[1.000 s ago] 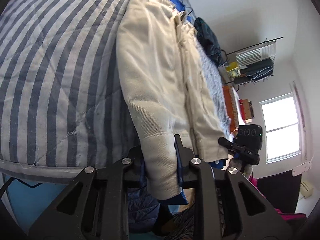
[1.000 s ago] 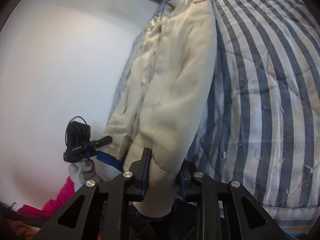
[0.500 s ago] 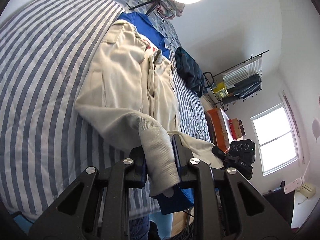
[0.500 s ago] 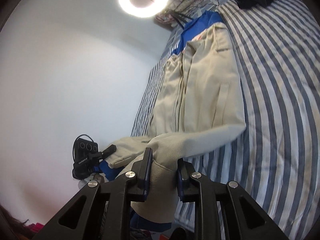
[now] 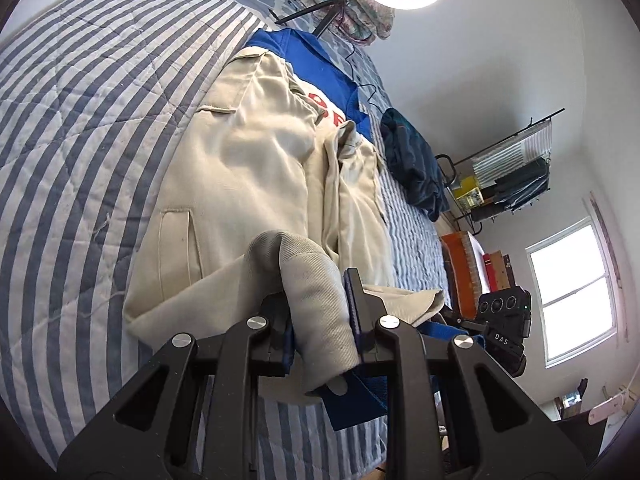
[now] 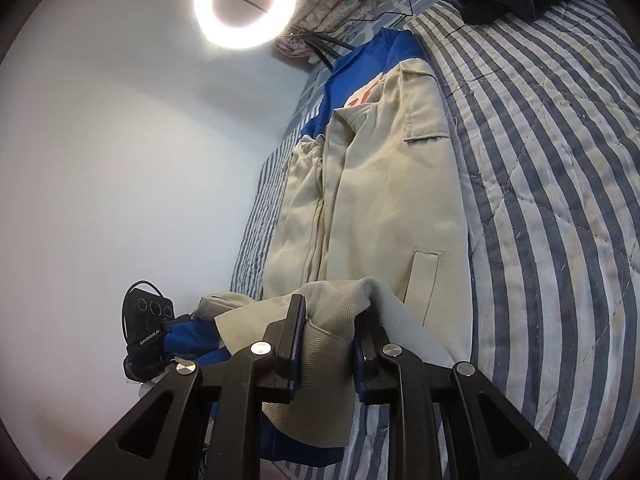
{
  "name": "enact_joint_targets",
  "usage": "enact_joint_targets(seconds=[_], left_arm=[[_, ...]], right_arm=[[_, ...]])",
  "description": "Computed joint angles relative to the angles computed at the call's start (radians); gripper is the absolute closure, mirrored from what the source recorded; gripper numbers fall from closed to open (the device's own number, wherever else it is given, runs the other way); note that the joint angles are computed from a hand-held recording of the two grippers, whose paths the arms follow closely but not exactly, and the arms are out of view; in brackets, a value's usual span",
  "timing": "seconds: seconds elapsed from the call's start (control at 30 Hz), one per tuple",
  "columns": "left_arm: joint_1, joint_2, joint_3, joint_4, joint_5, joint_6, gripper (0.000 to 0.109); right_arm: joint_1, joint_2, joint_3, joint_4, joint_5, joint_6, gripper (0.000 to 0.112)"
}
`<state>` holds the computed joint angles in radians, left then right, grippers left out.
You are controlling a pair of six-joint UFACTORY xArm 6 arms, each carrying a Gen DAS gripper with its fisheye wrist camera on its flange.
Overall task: Fold large clothes
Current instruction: 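Lift the hem with both grippers and fold it toward the collar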
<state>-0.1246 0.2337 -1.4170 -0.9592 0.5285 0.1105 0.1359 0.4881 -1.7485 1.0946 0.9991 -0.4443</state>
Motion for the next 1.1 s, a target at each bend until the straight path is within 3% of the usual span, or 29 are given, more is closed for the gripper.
enact_joint_targets(seconds=[0.3,0.4,0.47,0.57,0.63,0.77,0.9,1.0,1.1], left_arm=[[0.019,0.143,-0.118,0.044,0.026,-0.065,0.088],[0.028,0.165,-0.142,0.016,0.044,-0.07,0.086],[0.041,0.17,-0.154,-0.036,0.07,-0.056,0.081],[0.063,0.162,-0.157,-0.16,0.097,0.001,0.068],[0.076,0.153,-0.156,-0.224,0.114,0.025,0.059],[0.095,0.124,-0.144,-0.279,0.118,0.06,0.054],[0.102,0.088,-0.102,-0.297,0.057,0.097,0.037],[0.113,0.086,-0.097,-0.308,0.049,0.084,0.037],[0.104,0.079,-0.092,-0.199,0.018,0.053,0.037]], right_arm=[[0.005,0.141,-0.154,-0.065,0.005,0.113,0.092],[-0.008,0.176,-0.197,-0.031,0.045,0.128,0.087],[-0.023,0.188,-0.219,0.011,0.083,0.129,0.078],[-0.041,0.168,-0.205,0.078,0.088,0.096,0.046],[-0.059,0.146,-0.184,0.134,0.086,0.078,0.039],[-0.084,0.088,-0.124,0.166,0.032,0.039,0.039],[-0.092,0.042,-0.061,0.11,0.007,0.009,0.039],[-0.083,0.02,-0.027,0.012,-0.011,0.009,0.044],[-0.058,0.001,-0.01,-0.102,-0.037,0.006,0.046]])
